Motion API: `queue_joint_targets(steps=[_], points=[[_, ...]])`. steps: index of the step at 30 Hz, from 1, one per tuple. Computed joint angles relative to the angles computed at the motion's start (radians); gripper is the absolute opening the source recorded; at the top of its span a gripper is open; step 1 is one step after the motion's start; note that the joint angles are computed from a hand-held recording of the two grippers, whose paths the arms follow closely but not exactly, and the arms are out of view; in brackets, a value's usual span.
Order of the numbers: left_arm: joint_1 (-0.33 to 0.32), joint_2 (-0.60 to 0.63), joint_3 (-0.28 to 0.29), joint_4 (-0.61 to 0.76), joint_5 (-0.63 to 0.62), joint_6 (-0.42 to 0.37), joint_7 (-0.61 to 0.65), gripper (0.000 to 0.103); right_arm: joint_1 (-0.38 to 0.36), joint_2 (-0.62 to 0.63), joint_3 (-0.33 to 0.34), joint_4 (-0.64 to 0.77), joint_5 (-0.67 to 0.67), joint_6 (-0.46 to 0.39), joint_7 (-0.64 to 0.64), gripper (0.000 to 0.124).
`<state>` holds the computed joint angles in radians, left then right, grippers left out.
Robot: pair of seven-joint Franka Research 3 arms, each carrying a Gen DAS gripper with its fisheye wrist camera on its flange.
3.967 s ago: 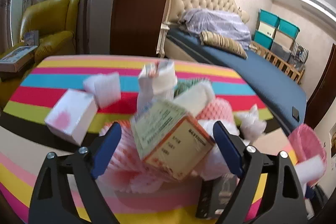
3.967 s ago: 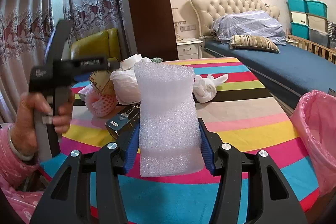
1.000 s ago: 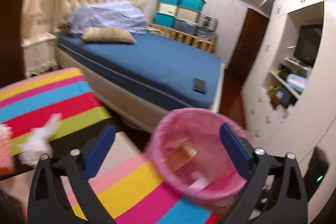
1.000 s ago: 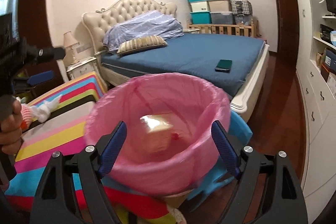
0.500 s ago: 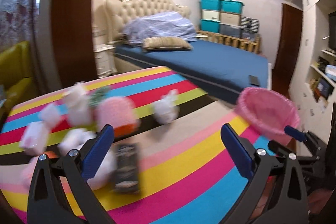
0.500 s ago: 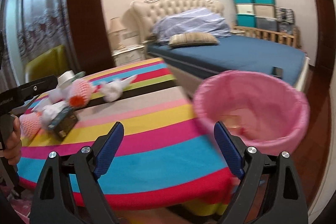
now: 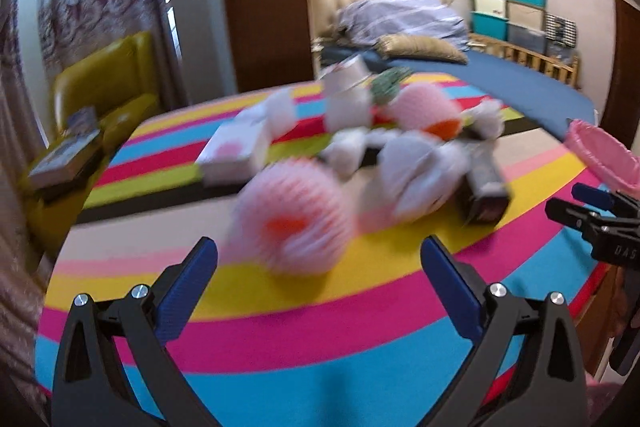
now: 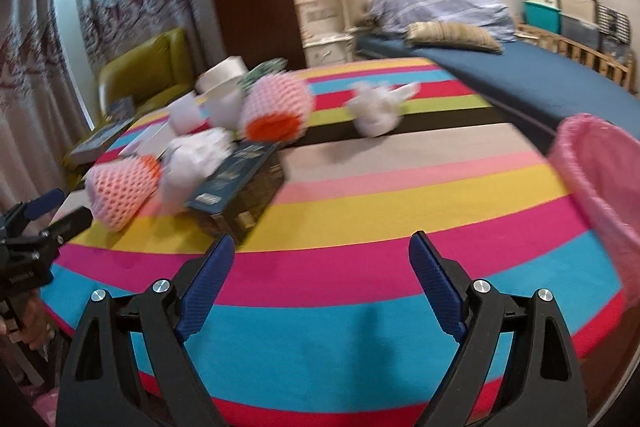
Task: Collect trash
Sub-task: 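Grasp the black DORMI box with the right gripper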
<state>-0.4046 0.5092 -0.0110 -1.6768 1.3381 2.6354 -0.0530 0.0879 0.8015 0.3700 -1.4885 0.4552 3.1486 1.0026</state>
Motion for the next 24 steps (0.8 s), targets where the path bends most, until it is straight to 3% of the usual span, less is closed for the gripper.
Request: queue_joint_targets(steps=[9,15,21,24], points=[[0.057,-0.024,0.003,-0.071,-0.052,0.049,-0.037,0.098,0.253,0.085,-0.275,0.208,-0.104,-0.168,0.191,0.084],[0.066,0.024,0.005,-0.010,-0.114,0.077,0.037,0.098,0.320,0.179,-0.378,0.389,-0.213,-0.283,0.343,0.083],[0.072,0.080,0.015,0.070,-0.219,0.118,0.138,0.098,0.293,0.235,-0.361,0.500,-0.270,-0.355,0.397,0.072],[0.071,0.124,0.014,0.134,-0.305,0.103,0.230,0.098,0.265,0.235,-0.328,0.497,-0.267,-0.358,0.377,0.048]])
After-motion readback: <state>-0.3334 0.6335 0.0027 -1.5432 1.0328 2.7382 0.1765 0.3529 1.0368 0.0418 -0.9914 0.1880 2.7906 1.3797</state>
